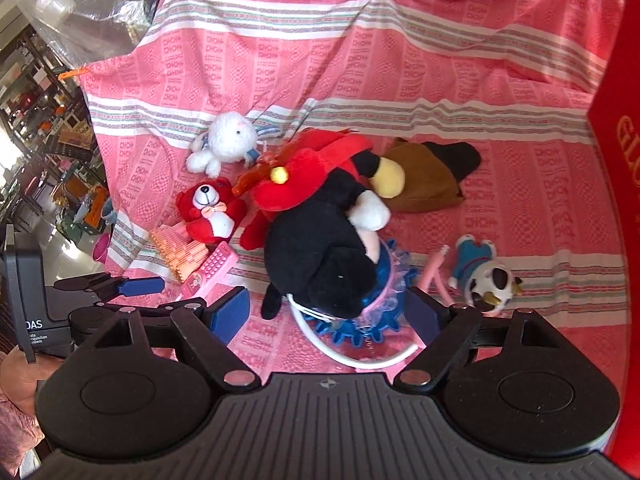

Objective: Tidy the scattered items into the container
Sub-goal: 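Position both tools around the orange pegged basket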

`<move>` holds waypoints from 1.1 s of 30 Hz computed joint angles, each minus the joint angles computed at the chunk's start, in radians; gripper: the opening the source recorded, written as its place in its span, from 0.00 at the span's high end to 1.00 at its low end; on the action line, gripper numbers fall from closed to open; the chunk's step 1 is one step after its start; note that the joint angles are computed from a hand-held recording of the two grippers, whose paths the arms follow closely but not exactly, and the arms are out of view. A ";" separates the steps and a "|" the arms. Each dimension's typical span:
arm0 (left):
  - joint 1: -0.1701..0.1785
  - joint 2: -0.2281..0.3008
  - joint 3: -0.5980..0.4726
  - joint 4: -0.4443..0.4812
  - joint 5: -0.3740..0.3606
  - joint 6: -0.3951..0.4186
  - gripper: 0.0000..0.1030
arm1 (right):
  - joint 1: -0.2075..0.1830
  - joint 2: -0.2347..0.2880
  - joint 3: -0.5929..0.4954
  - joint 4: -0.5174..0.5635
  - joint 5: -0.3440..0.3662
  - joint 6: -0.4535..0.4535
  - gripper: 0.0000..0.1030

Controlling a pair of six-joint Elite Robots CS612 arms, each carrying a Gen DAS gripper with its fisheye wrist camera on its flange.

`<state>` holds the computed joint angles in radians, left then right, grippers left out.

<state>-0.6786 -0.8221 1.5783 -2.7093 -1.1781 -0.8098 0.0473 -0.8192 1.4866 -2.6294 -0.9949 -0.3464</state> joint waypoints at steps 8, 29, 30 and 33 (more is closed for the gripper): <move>0.034 -0.012 0.083 -0.073 -0.033 -0.001 0.21 | 0.062 0.045 -0.066 0.081 0.047 -0.048 0.21; 0.089 -0.033 0.173 -0.144 0.011 0.003 0.26 | 0.187 0.138 -0.191 0.202 -0.019 -0.161 0.39; 0.090 -0.035 0.176 -0.140 0.023 0.004 0.26 | 0.193 0.143 -0.196 0.205 -0.022 -0.172 0.39; 0.097 -0.036 0.176 -0.126 0.035 0.007 0.27 | 0.210 0.159 -0.218 0.216 -0.028 -0.200 0.42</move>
